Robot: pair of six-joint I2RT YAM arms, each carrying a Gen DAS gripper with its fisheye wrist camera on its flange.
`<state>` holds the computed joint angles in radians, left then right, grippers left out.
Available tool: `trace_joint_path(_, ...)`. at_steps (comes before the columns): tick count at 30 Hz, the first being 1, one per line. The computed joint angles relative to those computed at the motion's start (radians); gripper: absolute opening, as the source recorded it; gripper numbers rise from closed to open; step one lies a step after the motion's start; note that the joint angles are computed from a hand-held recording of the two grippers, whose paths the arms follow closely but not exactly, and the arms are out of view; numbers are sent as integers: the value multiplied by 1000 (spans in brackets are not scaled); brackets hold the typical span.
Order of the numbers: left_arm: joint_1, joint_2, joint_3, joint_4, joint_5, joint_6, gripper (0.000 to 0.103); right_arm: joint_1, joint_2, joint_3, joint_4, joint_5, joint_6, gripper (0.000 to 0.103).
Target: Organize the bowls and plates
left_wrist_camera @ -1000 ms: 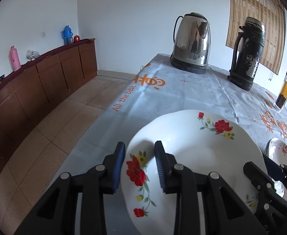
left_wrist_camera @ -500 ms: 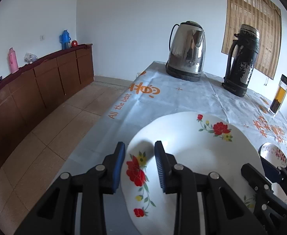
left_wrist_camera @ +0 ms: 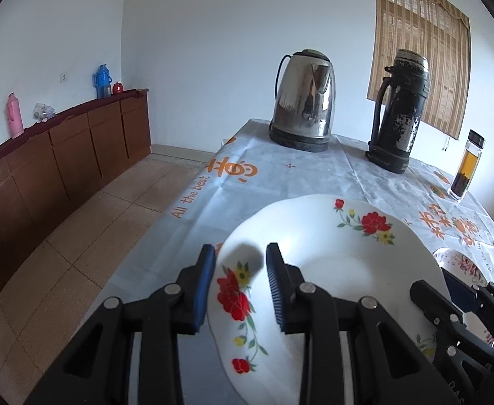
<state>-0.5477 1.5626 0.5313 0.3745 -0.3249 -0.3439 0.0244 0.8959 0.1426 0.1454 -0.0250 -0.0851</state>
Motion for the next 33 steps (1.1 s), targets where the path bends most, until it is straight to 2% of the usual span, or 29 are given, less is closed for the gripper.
trace_joint_path(17, -55, -35, -39, 75, 10, 32, 29, -80, -132, -30, -75, -36, -10, 29)
trace_joint_path(22, -85, -34, -43, 97, 2, 51, 29, -144, -199, -38, -123, -72, -30, 29)
trace_joint_path(33, -114, -49, -61, 131, 3, 44, 29, -238, -245, -52, -168, -154, -62, 29)
